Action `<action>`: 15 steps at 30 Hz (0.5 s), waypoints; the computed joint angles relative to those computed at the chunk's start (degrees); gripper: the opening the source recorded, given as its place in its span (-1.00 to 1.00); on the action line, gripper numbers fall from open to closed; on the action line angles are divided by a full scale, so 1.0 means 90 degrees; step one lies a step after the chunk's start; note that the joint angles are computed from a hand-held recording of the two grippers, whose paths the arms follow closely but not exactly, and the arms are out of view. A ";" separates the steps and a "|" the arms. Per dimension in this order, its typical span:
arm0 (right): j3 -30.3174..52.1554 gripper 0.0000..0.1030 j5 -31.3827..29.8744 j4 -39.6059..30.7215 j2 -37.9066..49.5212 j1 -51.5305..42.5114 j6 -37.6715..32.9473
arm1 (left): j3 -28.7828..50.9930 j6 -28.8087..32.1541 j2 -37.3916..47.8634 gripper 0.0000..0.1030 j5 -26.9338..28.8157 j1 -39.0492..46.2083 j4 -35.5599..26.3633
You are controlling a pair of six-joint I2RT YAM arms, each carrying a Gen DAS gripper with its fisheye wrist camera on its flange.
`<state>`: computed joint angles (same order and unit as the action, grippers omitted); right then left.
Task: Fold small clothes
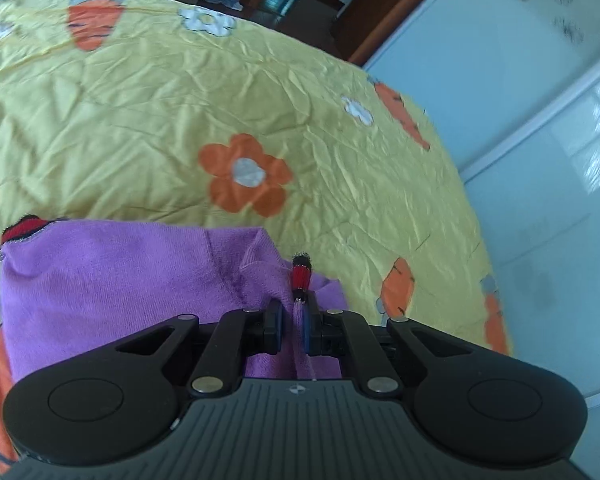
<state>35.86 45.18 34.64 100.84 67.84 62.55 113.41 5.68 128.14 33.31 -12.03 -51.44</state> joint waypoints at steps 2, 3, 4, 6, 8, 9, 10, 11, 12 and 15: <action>-0.0178 -0.90 0.0120 -0.0167 -0.0097 0.0029 0.0363 | 0.0021 -0.0078 0.0072 -0.80 -0.0206 -0.0201 0.0078; -0.0337 -0.90 0.0097 -0.0173 -0.0218 -0.0014 0.0466 | 0.0023 -0.0114 0.0108 -0.80 -0.0276 -0.0279 0.0109; -0.0445 -0.90 0.0112 -0.0132 -0.0252 -0.0021 0.0579 | 0.0046 -0.0144 0.0145 -0.80 -0.0334 -0.0348 0.0110; -0.0574 -0.90 0.0335 -0.0276 -0.0337 0.0159 0.0846 | 0.0009 -0.0167 0.0179 -0.80 -0.0439 -0.0462 0.0167; -0.0521 -0.90 0.0484 -0.0508 -0.0349 0.0306 0.1004 | -0.0072 -0.0194 0.0160 -0.80 -0.0520 -0.0562 0.0236; -0.0480 -0.90 0.0595 -0.0729 -0.0389 0.0429 0.1097 | -0.0088 -0.0197 0.0162 -0.80 -0.0540 -0.0601 0.0246; -0.0471 -0.90 0.0673 -0.0814 -0.0403 0.0509 0.1175 | -0.0103 -0.0222 0.0161 -0.80 -0.0564 -0.0641 0.0271; -0.0462 -0.90 0.0812 -0.1022 -0.0446 0.0669 0.1396 | -0.0102 -0.0262 0.0164 -0.80 -0.0574 -0.0678 0.0287; -0.0465 -0.90 0.0845 -0.1114 -0.0474 0.0708 0.1473 | -0.0099 -0.0286 0.0168 -0.80 -0.0583 -0.0716 0.0293; -0.0499 -0.90 0.1065 -0.1534 -0.0598 0.0918 0.1925 | -0.0101 -0.0334 0.0158 -0.80 -0.0612 -0.0834 0.0315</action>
<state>31.37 54.77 20.83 95.45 76.10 79.88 112.49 2.68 129.56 27.81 -19.54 -48.61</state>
